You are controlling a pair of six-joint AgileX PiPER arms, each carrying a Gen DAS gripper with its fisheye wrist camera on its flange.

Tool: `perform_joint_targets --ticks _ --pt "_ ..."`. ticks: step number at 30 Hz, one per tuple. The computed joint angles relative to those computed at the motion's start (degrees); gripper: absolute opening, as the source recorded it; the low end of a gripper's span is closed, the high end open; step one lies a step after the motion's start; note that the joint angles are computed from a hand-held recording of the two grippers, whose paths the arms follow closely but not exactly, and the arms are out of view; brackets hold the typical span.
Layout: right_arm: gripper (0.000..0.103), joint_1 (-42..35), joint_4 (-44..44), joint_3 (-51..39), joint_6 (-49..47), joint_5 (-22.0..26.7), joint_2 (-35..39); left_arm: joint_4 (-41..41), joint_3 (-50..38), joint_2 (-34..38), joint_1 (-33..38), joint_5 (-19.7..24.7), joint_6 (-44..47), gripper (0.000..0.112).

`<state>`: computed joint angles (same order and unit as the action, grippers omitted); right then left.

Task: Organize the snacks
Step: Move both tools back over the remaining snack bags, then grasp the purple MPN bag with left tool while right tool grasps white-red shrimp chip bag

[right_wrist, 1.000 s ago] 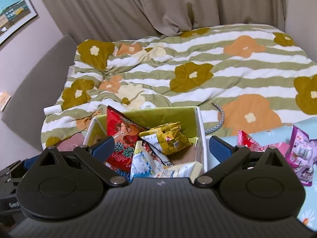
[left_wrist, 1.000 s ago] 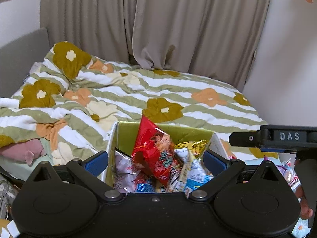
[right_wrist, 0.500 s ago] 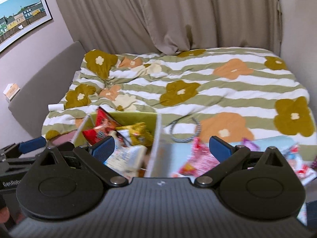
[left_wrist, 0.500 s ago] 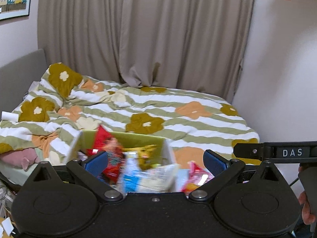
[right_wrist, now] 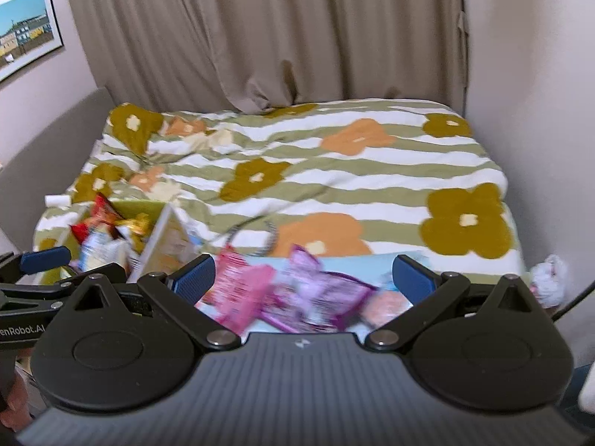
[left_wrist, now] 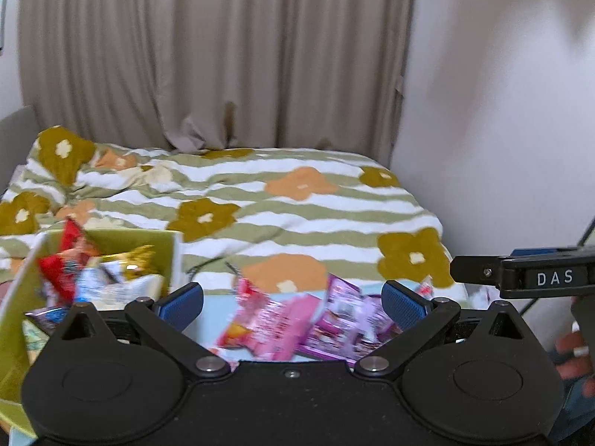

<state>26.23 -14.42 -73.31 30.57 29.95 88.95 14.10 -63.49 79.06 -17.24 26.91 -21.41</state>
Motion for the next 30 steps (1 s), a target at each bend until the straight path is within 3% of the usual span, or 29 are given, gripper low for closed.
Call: perform_joint_targets --ticks 5,8,15,23,30 --pt "0.103 -7.1 11.6 5.0 -15.2 -4.9 0.2 10.0 -0.4 7.2 -4.9 -4.1 -6.7 0.103" --pt "0.103 -9.9 15.8 4.1 -21.6 -3.1 2.7 11.8 -0.7 12.0 -5.8 -7.9 -4.3 0.103" --pt "0.103 -12.1 13.3 4.9 -23.1 -7.9 8.5 -1.0 -6.9 25.6 -5.0 -12.9 14.8 0.103" --pt "0.103 -14.6 19.2 -0.9 -30.3 -6.3 18.3 -9.9 -18.4 38.1 -4.2 -9.0 24.1 0.103" --pt "0.103 -14.9 20.8 -4.1 -32.7 -4.7 22.6 -15.8 -24.1 43.2 -3.4 -4.6 30.2 0.098"
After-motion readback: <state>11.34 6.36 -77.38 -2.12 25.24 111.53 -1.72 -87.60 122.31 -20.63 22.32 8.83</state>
